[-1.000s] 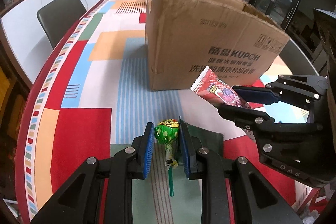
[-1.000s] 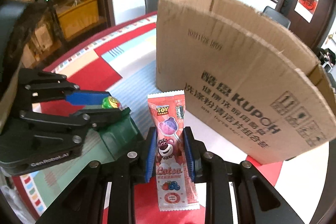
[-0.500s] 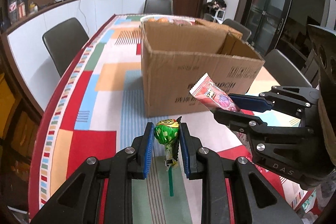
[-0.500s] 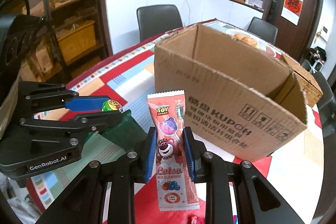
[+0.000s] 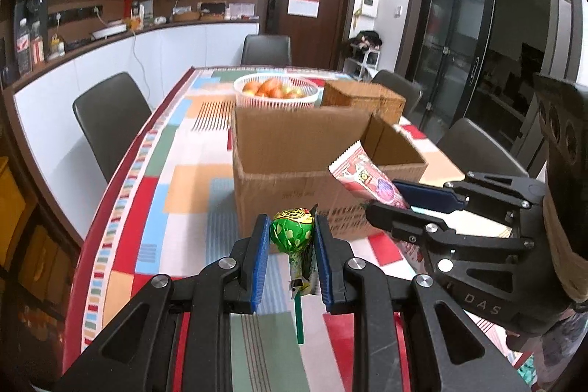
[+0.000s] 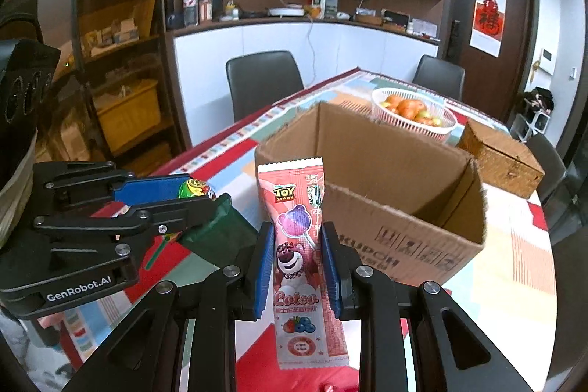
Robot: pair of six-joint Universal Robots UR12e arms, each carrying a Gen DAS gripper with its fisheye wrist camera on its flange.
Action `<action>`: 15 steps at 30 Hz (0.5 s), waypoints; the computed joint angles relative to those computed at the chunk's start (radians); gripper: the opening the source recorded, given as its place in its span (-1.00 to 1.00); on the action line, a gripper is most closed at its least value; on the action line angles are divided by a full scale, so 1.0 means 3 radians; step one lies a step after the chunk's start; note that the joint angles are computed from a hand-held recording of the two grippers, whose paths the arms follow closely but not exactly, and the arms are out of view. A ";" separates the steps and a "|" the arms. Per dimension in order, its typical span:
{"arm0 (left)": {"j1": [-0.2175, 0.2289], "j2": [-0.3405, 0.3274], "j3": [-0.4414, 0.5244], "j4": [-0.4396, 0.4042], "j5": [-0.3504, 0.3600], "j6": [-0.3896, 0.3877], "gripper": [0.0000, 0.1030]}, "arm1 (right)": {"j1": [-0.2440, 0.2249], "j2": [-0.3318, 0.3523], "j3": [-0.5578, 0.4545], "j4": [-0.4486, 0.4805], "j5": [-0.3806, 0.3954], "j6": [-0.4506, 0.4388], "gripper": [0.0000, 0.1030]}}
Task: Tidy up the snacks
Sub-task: 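Carry both candies over the box and open both tools to drop them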
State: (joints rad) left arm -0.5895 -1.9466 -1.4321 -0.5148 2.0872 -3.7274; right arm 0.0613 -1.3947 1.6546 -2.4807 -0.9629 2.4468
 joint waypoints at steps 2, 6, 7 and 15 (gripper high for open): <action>-0.0003 -0.0016 0.0042 0.0050 0.0020 0.0055 -0.53 | -0.0014 -0.0005 -0.0002 -0.0059 0.0031 0.0058 -0.49; -0.0007 -0.0052 0.0128 0.0137 0.0065 0.0153 -0.53 | -0.0043 -0.0006 -0.0019 -0.0164 0.0092 0.0197 -0.49; -0.0007 -0.0058 0.0144 0.0148 0.0073 0.0173 -0.53 | -0.0053 -0.0002 -0.0027 -0.0201 0.0113 0.0238 -0.49; 0.0017 -0.0121 0.0301 0.0250 0.0131 0.0310 -0.53 | -0.0078 0.0034 -0.0102 -0.0462 0.0163 0.0452 -0.49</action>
